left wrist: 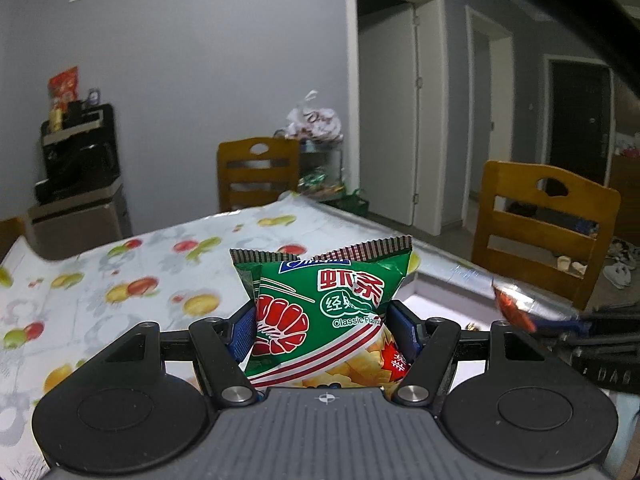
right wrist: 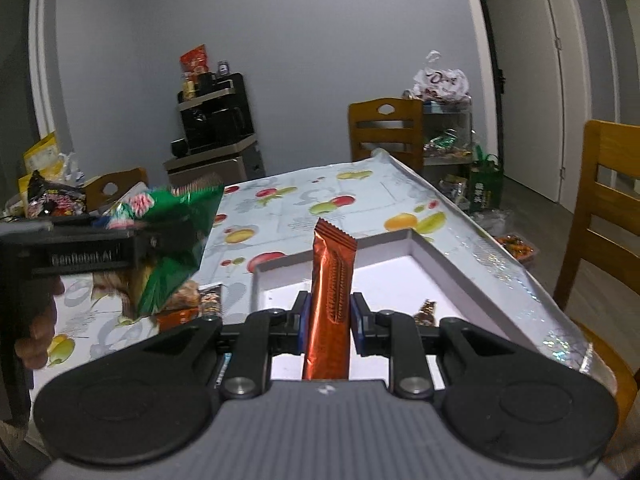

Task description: Organize snacks

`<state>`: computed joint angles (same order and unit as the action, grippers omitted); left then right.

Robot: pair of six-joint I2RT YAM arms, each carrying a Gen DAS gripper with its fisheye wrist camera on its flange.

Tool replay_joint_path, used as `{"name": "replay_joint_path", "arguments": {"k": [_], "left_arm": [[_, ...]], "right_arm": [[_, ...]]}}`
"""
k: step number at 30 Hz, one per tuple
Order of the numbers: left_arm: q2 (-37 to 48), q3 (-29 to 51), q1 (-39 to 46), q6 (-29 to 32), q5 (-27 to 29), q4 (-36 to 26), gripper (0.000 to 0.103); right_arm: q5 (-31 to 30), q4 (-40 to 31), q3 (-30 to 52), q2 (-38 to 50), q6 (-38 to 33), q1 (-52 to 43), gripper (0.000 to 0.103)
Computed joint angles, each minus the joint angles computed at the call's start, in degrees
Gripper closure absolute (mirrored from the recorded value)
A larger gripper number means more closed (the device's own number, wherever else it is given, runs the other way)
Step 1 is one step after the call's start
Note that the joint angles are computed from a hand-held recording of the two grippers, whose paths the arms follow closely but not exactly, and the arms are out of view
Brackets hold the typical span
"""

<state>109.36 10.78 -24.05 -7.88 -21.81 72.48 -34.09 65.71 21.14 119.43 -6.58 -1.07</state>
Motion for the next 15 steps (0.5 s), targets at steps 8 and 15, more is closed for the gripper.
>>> {"name": "replay_joint_path", "arguments": {"k": [8, 15], "left_arm": [[1.77, 7.24, -1.82, 1.45, 2.31, -5.01, 0.036], [3.72, 10.88, -1.97, 1.06, 3.7, -8.27, 0.036]], "right_arm": [[-0.61, -1.55, 0.98, 0.54, -1.08, -2.77, 0.082], [-0.95, -2.62, 2.22, 1.48, -1.35, -4.39, 0.082]]}}
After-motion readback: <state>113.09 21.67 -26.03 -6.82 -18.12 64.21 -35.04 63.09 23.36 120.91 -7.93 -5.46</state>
